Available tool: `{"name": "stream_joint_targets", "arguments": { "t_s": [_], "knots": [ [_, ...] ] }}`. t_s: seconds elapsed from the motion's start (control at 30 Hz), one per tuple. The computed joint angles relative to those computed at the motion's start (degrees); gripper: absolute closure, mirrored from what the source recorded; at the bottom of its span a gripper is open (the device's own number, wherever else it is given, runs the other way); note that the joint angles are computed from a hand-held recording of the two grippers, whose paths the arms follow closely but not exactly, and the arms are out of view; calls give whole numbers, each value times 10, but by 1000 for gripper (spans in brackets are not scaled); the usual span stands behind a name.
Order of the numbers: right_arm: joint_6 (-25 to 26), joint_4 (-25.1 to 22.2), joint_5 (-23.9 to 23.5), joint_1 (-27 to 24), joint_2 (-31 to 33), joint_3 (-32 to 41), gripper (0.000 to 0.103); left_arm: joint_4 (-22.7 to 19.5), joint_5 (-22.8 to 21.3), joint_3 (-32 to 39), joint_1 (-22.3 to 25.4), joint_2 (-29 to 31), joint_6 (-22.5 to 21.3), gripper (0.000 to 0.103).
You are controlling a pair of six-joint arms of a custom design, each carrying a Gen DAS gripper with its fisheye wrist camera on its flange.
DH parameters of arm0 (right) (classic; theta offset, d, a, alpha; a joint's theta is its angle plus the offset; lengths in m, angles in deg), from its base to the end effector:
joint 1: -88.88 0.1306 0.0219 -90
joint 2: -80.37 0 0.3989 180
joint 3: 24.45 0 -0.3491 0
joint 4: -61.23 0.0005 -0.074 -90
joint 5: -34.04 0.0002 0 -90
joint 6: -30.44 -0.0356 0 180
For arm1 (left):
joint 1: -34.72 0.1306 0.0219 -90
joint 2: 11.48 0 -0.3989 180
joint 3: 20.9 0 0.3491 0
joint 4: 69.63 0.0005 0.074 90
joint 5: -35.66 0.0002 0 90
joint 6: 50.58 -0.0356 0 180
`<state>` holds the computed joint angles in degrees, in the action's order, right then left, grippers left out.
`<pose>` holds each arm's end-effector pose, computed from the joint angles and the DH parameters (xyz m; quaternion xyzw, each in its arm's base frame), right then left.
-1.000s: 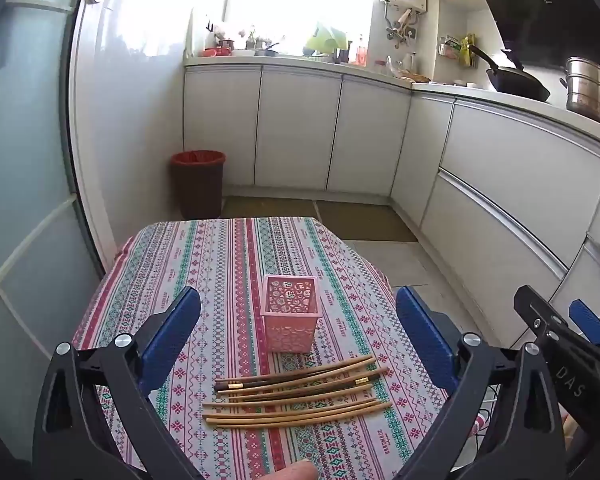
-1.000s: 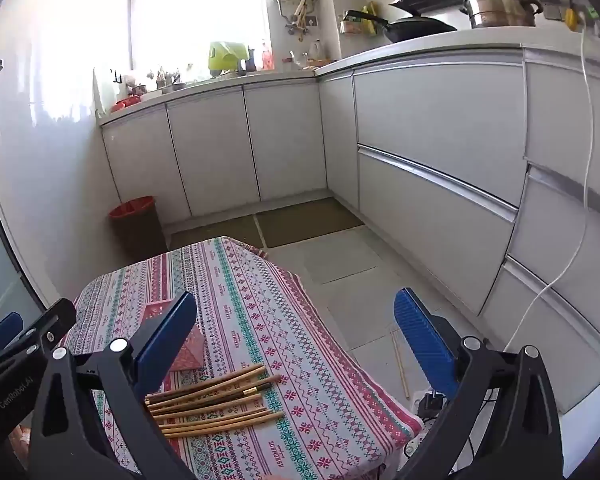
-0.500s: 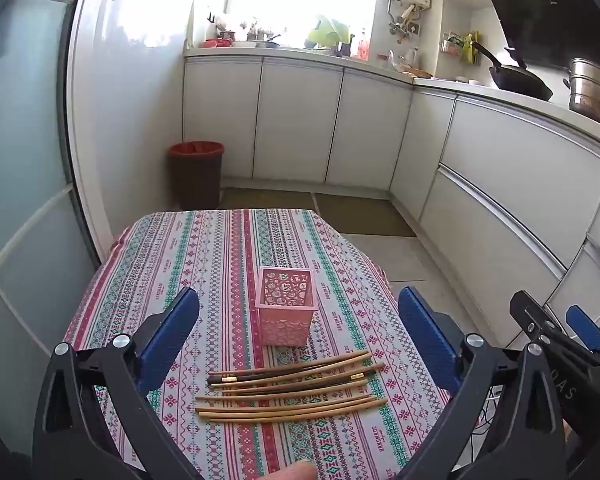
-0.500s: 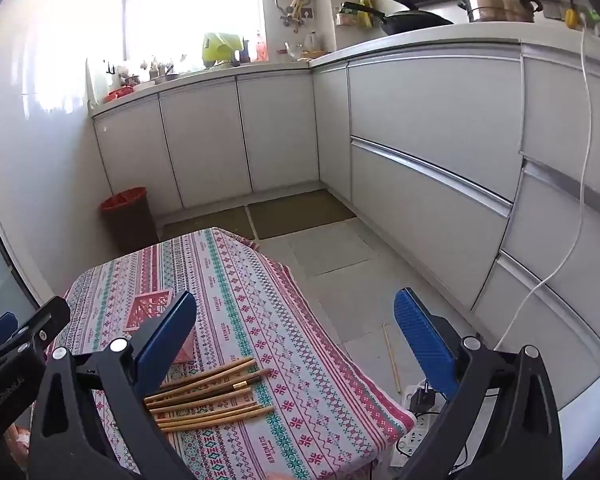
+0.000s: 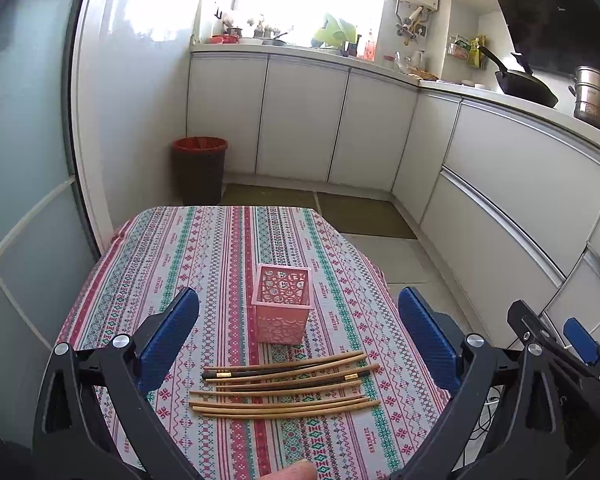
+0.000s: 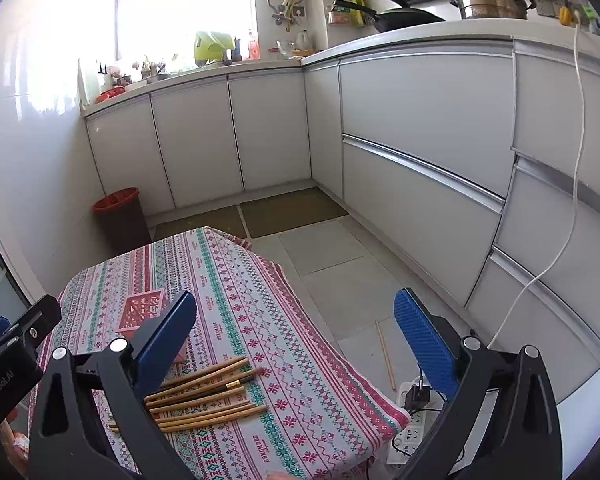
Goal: Organize utensils
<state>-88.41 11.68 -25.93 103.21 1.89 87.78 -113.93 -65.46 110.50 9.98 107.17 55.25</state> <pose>0.5143 0.1125 0.5204 0.2211 0.8501 -0.0638 0.4738 0.5897 -0.2647 0.5005 0.0203 0.8697 -0.0892 0.4851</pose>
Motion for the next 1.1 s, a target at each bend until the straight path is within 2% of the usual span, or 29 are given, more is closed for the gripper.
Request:
{"name": "stream_joint_targets", "arguments": {
  "t_s": [1.1],
  "knots": [
    [-23,-18,-6,-15,-3,-3,7,-13,-2,26,-10,23,-1,7]
  ]
}}
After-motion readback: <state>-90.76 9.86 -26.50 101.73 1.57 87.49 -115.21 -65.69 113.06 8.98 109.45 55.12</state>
